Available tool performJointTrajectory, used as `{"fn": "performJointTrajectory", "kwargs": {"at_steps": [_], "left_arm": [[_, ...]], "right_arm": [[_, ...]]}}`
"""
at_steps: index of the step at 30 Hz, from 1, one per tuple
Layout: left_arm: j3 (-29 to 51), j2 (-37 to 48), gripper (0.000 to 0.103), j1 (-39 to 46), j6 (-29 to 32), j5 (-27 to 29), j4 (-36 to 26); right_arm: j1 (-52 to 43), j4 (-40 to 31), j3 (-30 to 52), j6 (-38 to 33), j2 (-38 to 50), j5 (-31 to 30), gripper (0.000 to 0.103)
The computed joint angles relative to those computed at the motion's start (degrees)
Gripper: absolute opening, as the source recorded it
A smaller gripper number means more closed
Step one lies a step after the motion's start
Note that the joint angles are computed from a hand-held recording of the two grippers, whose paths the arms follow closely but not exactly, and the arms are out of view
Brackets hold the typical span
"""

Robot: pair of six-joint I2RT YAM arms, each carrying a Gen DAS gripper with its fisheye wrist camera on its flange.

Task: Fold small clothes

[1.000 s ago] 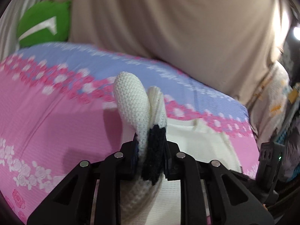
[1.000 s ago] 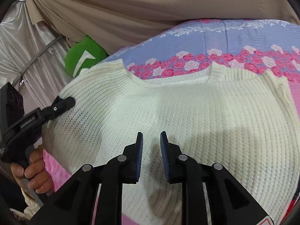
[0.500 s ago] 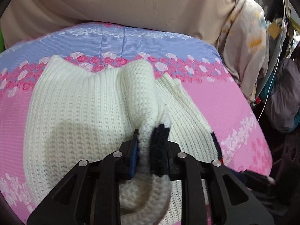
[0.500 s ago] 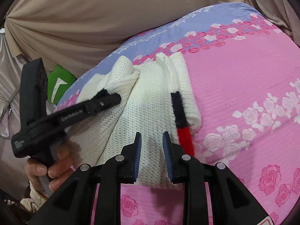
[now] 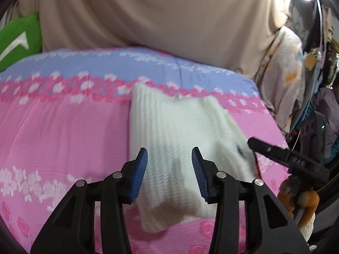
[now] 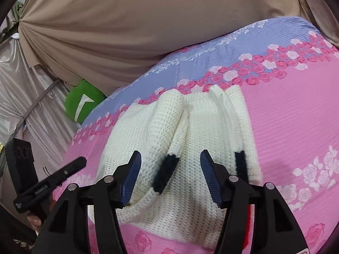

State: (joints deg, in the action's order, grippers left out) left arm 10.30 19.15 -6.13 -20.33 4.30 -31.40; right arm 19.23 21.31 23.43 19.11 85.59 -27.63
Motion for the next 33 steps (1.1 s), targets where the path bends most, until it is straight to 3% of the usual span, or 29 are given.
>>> {"fn": "performJointTrajectory", "kwargs": {"at_steps": [2, 7, 11, 13, 14, 17, 19, 20, 23, 24, 26, 29, 33], "left_arm": [[-1.74, 1.17, 0.042, 1.39, 0.39, 1.74, 0.84], [-4.51, 5.24, 0.042, -1.95, -0.43, -0.91, 4.44], [-4.99, 1.73, 0.042, -1.16, -1.02, -0.60, 1.71], [-4.59, 0.61, 0.042, -0.99, -1.26, -0.82, 0.21], [-4.06, -0.43, 0.042, -0.84, -1.45, -0.94, -1.16], [-1.67, -6.29, 0.042, -2.10, -2.29, -2.90, -7.27], [-0.23, -7.94, 0.042, -4.57, -3.10, -6.04, -9.27], [0.03, -7.28, 0.042, -5.65, -3.66, -6.95, -8.71], [-1.09, -1.37, 0.042, -7.93, -4.70, -6.57, -2.29], [-1.56, 1.76, 0.042, -9.19, -5.44, -6.58, 0.97], [-2.15, 7.78, 0.042, -12.09, -6.93, -7.08, 7.06], [-2.18, 13.90, 0.042, -15.36, -8.35, -8.41, 12.36], [-2.34, 14.92, 0.042, -18.12, -8.81, -9.04, 13.25]], "right_arm": [[0.55, 1.16, 0.69, 1.91, 2.00, -1.87, 0.061], [3.10, 0.07, 3.67, 2.59, 5.87, -0.58, 0.065], [4.20, -2.34, 11.11, 1.66, 14.63, -4.77, 0.065], [5.73, -5.38, 15.28, -0.49, 17.62, -3.55, 0.053], [5.77, -6.65, 16.25, -1.34, 17.55, -3.59, 0.025], [1.63, -3.13, 12.07, -1.52, 9.23, -11.54, 0.022], [-2.27, -1.63, 8.91, -2.18, 3.83, -14.27, 0.022], [-4.14, -1.41, 7.67, -2.80, 2.66, -12.41, 0.022], [-2.58, -7.69, 11.05, -8.94, 9.51, 5.20, 0.024], [-2.85, -7.91, 11.69, -9.17, 12.52, 6.98, 0.025], [-6.25, -4.73, 8.32, -7.84, 10.53, -0.12, 0.030], [-7.55, -4.74, 1.07, -7.95, -1.50, 0.00, 0.042], [-9.00, -8.94, -7.06, -11.87, -14.68, -4.22, 0.057]]}}
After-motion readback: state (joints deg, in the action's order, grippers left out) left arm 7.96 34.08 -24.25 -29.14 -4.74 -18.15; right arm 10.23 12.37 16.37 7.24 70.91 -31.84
